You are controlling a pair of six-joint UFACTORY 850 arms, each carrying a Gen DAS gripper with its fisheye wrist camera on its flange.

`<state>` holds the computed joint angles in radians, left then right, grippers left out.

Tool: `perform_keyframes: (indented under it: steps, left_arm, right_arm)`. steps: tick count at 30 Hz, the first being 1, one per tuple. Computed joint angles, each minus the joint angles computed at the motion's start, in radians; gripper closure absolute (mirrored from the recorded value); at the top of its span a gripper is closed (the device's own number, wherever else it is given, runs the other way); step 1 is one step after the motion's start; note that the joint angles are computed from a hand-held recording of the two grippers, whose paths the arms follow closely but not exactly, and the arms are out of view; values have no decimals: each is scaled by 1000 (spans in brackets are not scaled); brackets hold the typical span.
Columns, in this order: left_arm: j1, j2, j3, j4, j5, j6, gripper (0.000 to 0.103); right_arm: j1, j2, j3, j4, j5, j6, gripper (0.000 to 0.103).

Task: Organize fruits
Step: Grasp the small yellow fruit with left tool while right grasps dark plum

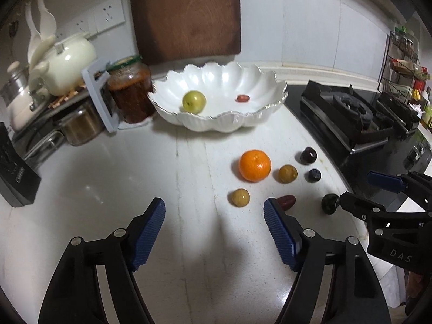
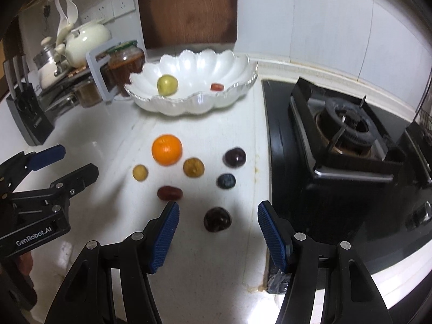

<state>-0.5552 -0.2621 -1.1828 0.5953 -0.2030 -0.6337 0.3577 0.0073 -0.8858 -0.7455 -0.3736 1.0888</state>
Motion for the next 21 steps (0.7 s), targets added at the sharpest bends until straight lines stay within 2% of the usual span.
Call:
perform_keyframes:
  steps: [7,12,21]
  left_arm:
    - [7,-55,-36,-218,-2,226,34]
    - [7,-95,-65,-303,-16,311,38]
    - [2,-151,-112,-371,-38,376,46]
  right_arm:
    - [-11,-35,-6,93,-3,-80,47]
    - [-21,-57,-10,167,7,-156,52]
    - [-37,-87,-13,271,37,-253,59]
